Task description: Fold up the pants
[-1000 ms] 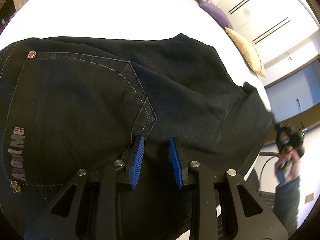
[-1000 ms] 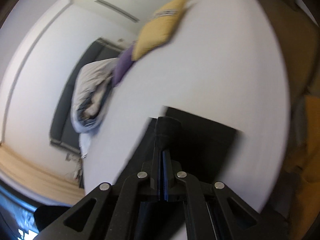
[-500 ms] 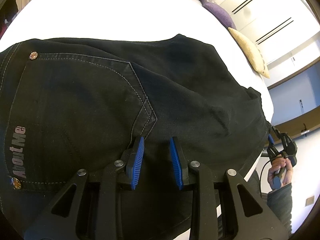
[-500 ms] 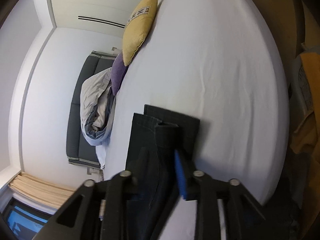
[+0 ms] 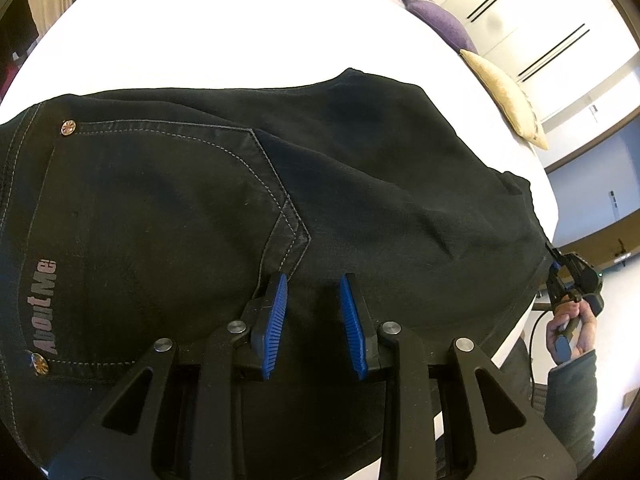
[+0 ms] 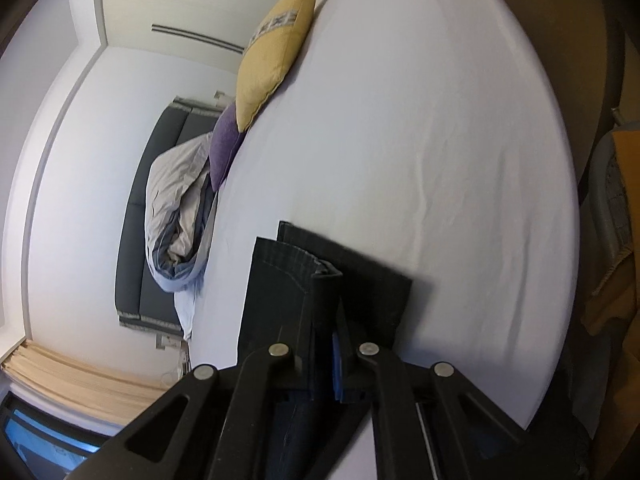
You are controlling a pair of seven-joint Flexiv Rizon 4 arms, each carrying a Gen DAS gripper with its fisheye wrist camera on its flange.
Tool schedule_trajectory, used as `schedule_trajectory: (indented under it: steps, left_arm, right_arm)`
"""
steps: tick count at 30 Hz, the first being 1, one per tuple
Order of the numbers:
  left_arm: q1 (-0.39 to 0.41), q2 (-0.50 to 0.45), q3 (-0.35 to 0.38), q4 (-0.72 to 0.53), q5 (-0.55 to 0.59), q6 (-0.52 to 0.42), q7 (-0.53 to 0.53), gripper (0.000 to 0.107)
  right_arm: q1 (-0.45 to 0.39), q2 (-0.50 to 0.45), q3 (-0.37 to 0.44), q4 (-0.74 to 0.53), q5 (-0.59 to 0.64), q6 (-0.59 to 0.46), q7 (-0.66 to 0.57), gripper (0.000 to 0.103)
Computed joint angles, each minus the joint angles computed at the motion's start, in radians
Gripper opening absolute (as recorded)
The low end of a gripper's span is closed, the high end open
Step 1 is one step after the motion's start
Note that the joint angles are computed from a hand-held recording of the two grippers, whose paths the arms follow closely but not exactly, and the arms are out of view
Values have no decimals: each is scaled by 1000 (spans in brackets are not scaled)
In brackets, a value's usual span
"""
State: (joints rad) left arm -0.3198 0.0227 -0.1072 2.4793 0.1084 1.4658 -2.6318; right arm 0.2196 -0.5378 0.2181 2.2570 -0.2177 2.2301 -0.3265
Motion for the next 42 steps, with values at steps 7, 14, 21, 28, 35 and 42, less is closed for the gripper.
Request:
schedule_trajectory:
  steps: [7,14,21,28,35,42]
  left_arm:
    - [2,-8,4,3,28,30,-13,29]
    - [17,-5,7,5,123,51,-68,28]
    - [8,17,-5,13,34,26,7,29]
    - [18,18,1,46,49,94,4,29]
    - [52,54,-28,74,69,130,-2,57]
    - [124,81,-83,42,234,74,-120,71]
  right_arm:
    - [297,34,-299,67,58,127,59,7]
    - [581,-70,-776,162,-219,274,404,6]
    - [633,-16,-771,188,-104,205,344,6]
    - [625,-32,-763,196,-113,201,281,3]
    - [856,247,-877,229,207,-247,-38,50]
    - [1012,379,-792,-160,441,-813,-1078,48]
